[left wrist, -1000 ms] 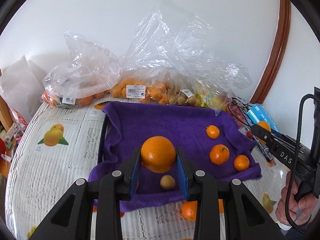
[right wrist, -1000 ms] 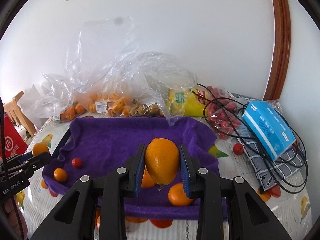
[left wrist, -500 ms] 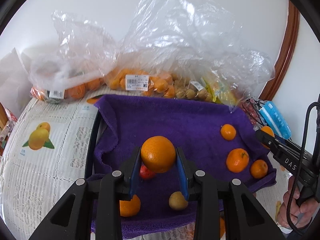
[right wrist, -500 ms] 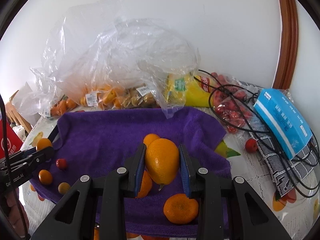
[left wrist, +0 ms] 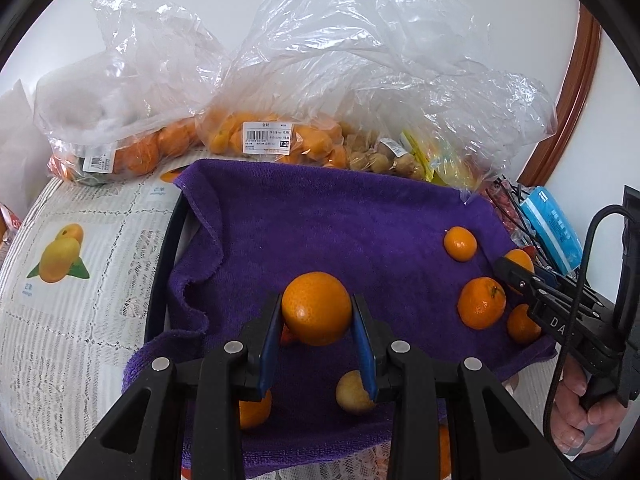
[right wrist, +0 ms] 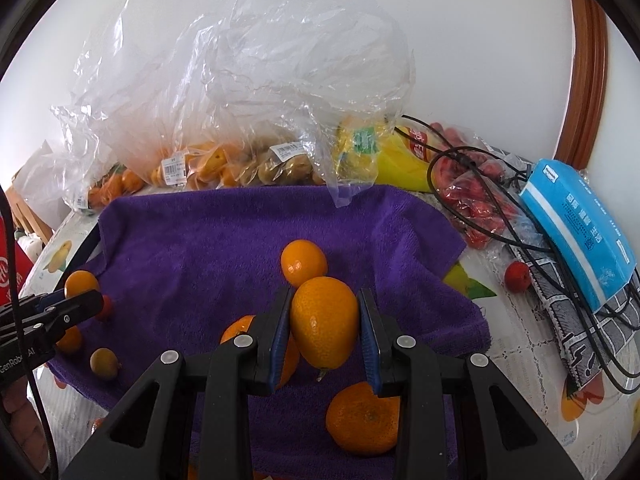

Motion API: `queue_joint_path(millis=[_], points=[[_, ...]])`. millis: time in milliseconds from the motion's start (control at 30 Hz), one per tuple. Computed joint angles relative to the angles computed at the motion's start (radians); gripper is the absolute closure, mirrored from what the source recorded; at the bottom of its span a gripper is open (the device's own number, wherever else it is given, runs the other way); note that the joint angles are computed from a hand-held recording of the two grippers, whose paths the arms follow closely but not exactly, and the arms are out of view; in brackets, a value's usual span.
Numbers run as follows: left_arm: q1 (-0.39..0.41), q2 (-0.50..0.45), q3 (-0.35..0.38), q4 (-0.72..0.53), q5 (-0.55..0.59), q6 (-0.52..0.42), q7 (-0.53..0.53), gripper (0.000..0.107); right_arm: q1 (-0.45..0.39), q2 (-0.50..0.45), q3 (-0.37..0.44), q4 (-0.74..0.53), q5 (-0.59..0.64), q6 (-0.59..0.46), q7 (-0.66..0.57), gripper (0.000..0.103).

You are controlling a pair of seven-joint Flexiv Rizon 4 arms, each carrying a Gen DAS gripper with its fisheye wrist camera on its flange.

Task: Organize fruits
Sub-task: 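Lower both oranges onto the towel and open both tools to release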

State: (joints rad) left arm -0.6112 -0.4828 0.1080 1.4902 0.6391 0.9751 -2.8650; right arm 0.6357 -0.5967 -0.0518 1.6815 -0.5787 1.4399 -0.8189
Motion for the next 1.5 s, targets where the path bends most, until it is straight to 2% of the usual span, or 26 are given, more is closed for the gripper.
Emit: queue_joint_path(millis=[733,1167,1333,1500], points=[[-0.005,-0.016,0.001,-0.005,-0.011,0.044,0.036,0.075,0.0,-0.006,0.003,-0.006,-0.019,-0.023,-0.002,0.073],[-0.01,-0.022,0.01,-0.006,-0.033,0.048,0.055,0.075,0.024,0.006,-0.031,0.017,-0.035,0.018,0.022,0.073],[-0.015,-0.015,0.015,-0.003,-0.027,0.061,0.05,0.066,0.024,0.007,-0.032,0.018,-0.038,0.019,0.026,0.073],[-0.018,-0.009,0.015,-0.003,-0.023,0.055,0.039,0.066,0.032,0.016,-0.047,0.027,-0.043,0.019,0.042,0.073]])
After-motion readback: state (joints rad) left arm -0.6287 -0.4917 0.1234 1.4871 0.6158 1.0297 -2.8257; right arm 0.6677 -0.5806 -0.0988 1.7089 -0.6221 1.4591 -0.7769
